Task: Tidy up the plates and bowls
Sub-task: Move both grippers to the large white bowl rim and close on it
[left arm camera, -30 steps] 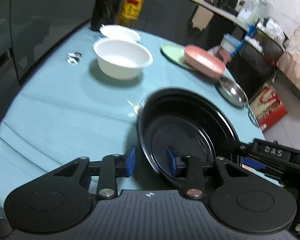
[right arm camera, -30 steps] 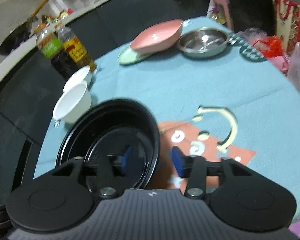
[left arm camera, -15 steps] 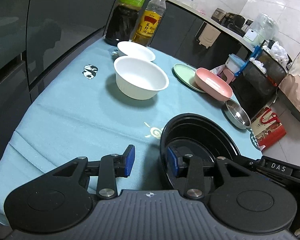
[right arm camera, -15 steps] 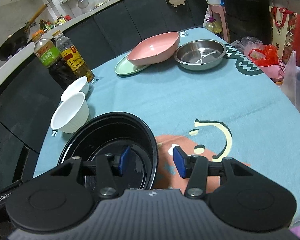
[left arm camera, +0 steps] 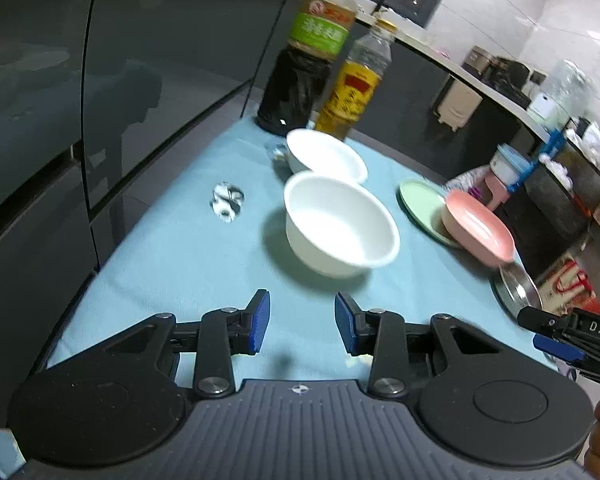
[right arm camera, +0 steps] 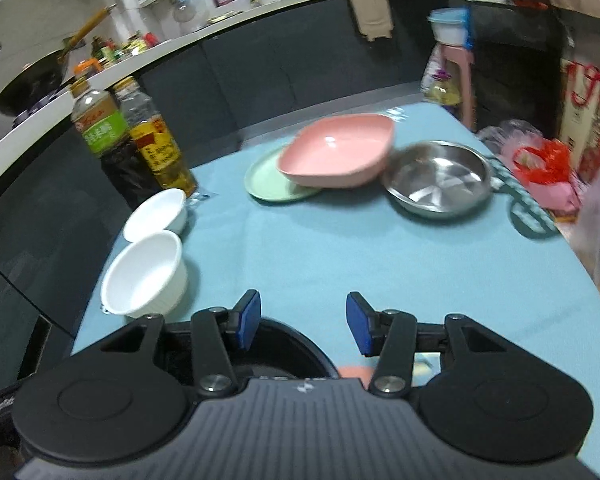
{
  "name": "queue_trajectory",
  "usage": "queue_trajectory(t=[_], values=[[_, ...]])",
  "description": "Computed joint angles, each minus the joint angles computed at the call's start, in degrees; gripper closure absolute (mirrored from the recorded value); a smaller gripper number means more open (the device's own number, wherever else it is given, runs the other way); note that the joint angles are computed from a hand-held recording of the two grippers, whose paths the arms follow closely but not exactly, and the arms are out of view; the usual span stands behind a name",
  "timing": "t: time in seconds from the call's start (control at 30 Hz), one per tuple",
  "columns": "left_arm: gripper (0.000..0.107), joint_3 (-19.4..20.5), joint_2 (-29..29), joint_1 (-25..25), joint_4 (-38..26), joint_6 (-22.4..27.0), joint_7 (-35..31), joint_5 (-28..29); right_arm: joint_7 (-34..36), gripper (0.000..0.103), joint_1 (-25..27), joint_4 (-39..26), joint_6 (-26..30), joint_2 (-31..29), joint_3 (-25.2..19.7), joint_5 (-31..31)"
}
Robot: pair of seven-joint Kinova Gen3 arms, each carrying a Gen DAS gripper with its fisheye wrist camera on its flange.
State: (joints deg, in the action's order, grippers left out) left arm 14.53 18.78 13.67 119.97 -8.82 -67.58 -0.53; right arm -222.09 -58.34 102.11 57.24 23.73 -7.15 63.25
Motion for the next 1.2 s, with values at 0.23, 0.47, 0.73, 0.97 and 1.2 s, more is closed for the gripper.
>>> queue_trajectory(t=[0.23,0.47,0.73,0.97,1.2], values=[[0.074,-0.45,3.37,-0.9,-6.26,3.92,-0.3,0.85,13.1,0.053,4.05,-6.48,-4.7,2.95,1.2,-3.39],[0.074,-2.4,6.3,0.35,-11.04,6.2,-1.96,2.95,25.58,0.053,5.85,-12.66,-7.77,6.24,3.81,-9.72],[0.074,-1.63,8.08,0.09,-14.08,7.42,-3.91,3.53,34.7,0.053,6.54,-17.56,-11.66,8.53,7.17,-15.88],[0.074,-4.17,10.62,2.37,-18.26,11.37,-4.23,5.09,42.54,0.053,7.88,-20.56,-14.14,10.63,8.95,-22.32],[0.074,-2.3,13.56,1.16,-21.82,14.48,-6.25,5.58,47.49,0.053,9.03,-22.33,-16.04,12.59,10.42,-27.43]])
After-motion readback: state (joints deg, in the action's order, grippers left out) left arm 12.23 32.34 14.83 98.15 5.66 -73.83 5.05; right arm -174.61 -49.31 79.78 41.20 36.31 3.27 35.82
